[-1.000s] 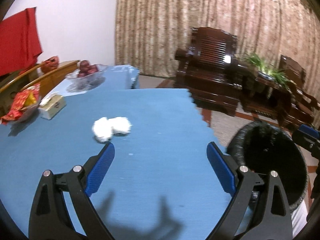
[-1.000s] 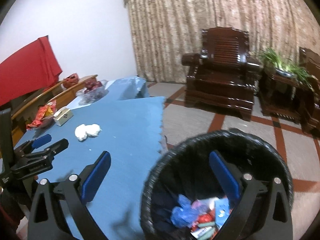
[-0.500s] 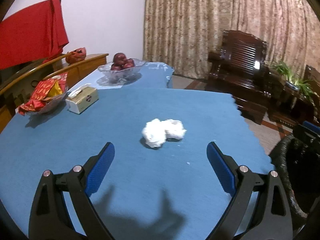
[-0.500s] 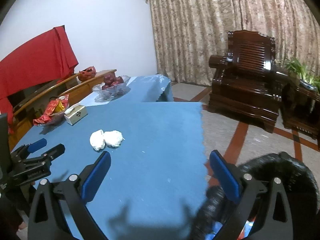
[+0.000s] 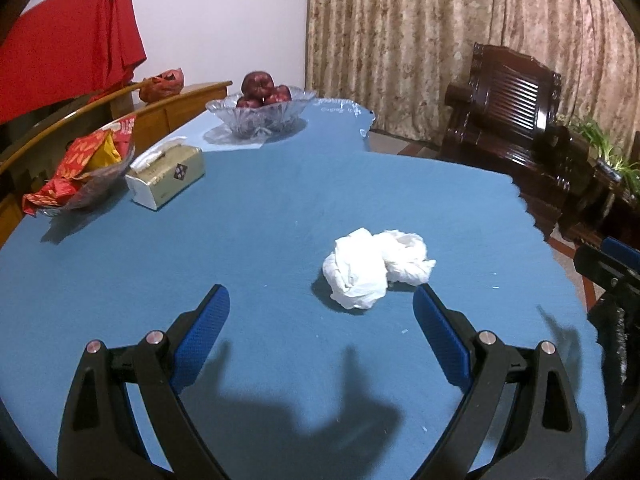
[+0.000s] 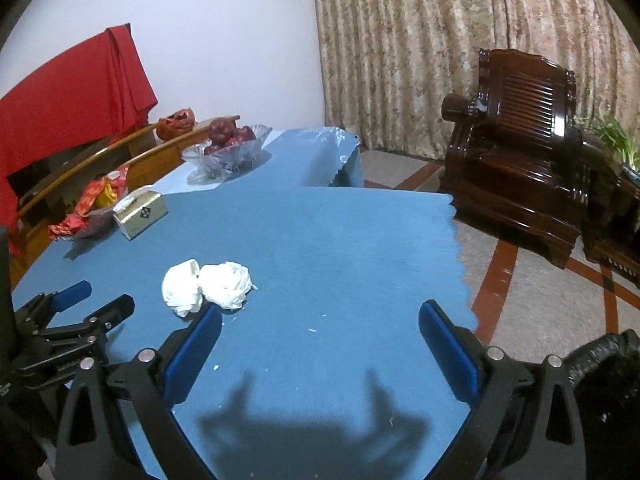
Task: Collect trash
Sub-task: 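Grasp a white tissue with the left tool while the right grasps the other tissue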
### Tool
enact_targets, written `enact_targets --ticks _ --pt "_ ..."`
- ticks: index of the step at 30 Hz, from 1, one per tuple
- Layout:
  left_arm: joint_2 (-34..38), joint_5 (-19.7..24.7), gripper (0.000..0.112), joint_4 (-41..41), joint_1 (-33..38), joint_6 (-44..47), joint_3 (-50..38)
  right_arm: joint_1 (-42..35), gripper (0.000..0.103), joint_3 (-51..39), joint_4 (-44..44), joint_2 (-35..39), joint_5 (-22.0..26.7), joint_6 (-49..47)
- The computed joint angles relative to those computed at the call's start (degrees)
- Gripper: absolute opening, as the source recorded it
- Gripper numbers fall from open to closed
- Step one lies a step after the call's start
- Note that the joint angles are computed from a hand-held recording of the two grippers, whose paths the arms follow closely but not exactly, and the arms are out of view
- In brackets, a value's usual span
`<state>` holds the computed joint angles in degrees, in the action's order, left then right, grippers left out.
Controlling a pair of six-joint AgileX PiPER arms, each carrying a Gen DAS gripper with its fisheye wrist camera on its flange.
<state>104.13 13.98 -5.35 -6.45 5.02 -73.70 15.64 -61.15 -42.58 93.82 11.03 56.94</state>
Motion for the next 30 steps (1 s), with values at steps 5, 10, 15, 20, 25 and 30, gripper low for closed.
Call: enact_targets --ticks 5,10,15,20,25,30 --pt "6.41 2.67 0.084 0.09 -0.11 0.11 -6.38 -1.19 0.097 -3.21 5.78 3.72 -0.57 -5.77" --pt "11.50 5.28 0.081 1.39 -0.74 -1.31 -12.07 -1.72 0.097 -5.75 10.01 6.47 -0.47 -10.32" --pt "14.80 8.13 0.073 0.54 -1.15 -0.91 -16.88 -2.23 0.097 -7.61 15.04 8.48 -0.32 -15.79" --pt "15.98 10.43 0.042 -8.46 -0.75 8.36 -18.67 -1.87 0.097 -8.34 15.92 9.70 -0.23 -17.08" --pt "13.63 9.75 0.039 -15.79 0.50 14.87 -15.86 -1.34 0.097 -9.85 18.79 10.96 -0.05 -20.11" --pt "10.82 8.14 0.039 -17.46 2.48 17.12 -12.91 0.12 0.097 -13.05 20.97 13.20 0.72 -22.51"
